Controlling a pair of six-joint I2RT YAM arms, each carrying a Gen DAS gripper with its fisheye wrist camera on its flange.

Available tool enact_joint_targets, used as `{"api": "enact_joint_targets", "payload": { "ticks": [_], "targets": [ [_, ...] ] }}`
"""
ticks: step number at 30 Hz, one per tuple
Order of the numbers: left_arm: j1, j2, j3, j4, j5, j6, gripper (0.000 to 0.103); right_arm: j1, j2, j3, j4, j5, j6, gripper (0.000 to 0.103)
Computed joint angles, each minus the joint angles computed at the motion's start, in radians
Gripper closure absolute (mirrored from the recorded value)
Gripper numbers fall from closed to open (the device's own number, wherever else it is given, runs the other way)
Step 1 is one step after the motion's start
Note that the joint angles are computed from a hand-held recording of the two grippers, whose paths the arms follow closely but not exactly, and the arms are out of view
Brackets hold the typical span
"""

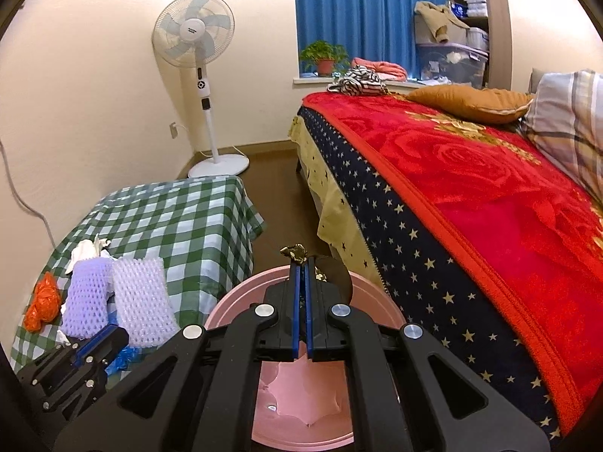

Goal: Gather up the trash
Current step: 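Carry both held items over the pink bin and open both tools to drop them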

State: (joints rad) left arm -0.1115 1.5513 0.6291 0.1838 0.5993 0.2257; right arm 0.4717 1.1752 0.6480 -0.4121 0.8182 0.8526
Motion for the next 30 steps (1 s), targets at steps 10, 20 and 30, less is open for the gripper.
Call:
{"api": "enact_joint_targets", "payload": {
  "ticks": [10, 20, 30],
  "targets": [
    [-0.091, 0.063, 0.000, 0.037, -0.039, 0.033, 0.096, -0.023, 0.000, -0.009, 0.005, -0.014, 0.018, 0.101],
    [-0.149, 0.126, 0.043, 0.016, 0.015, 0.052, 0.094, -0.023, -0.016, -0.022, -0.020, 0.002, 0.060, 0.097],
    [-0.062, 0.085, 0.025, -0.032, 0.063, 0.102, 0.073, 0.017, -0.005, -0.009, -0.053, 0.044, 0.116, 0.069]
  ]
}}
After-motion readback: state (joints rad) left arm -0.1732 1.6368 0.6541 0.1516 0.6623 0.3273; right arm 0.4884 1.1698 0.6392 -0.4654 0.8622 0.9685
